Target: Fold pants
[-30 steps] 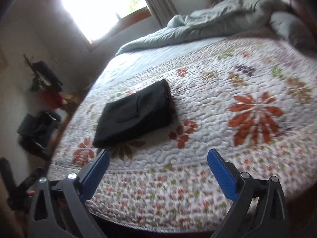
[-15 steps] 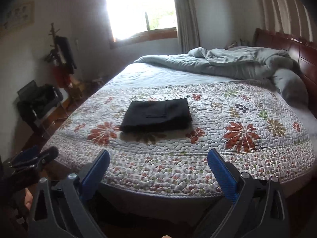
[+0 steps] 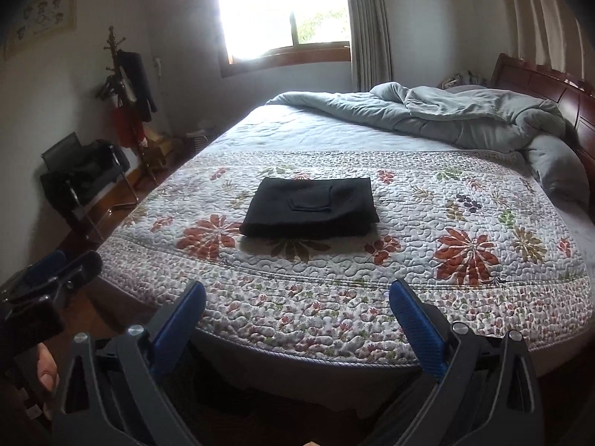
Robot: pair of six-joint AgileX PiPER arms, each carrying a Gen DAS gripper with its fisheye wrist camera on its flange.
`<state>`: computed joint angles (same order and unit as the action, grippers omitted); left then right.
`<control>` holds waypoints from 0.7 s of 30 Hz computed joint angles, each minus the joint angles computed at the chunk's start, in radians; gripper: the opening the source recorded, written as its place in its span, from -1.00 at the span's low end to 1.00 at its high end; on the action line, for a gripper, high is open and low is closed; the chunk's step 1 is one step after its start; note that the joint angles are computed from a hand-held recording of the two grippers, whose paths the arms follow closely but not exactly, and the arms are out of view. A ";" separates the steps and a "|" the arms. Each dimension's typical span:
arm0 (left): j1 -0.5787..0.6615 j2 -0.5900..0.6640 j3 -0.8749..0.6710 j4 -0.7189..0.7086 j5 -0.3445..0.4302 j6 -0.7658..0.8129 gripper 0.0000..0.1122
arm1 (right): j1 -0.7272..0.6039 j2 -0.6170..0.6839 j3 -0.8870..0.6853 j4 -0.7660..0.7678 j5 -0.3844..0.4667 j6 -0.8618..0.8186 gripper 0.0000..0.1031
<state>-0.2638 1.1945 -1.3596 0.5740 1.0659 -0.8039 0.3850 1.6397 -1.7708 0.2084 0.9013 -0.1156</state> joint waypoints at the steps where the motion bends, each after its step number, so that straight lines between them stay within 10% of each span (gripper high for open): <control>1: -0.002 0.007 -0.005 0.000 0.003 0.003 0.78 | 0.007 0.003 -0.002 -0.025 -0.006 0.013 0.92; 21: 0.074 0.084 -0.025 -0.064 -0.054 0.050 0.79 | 0.000 0.122 -0.087 -0.011 0.027 -0.011 0.92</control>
<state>-0.1896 1.2786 -1.3850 0.5105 1.0117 -0.7536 0.3853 1.7622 -1.8583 0.1972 0.9288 -0.1265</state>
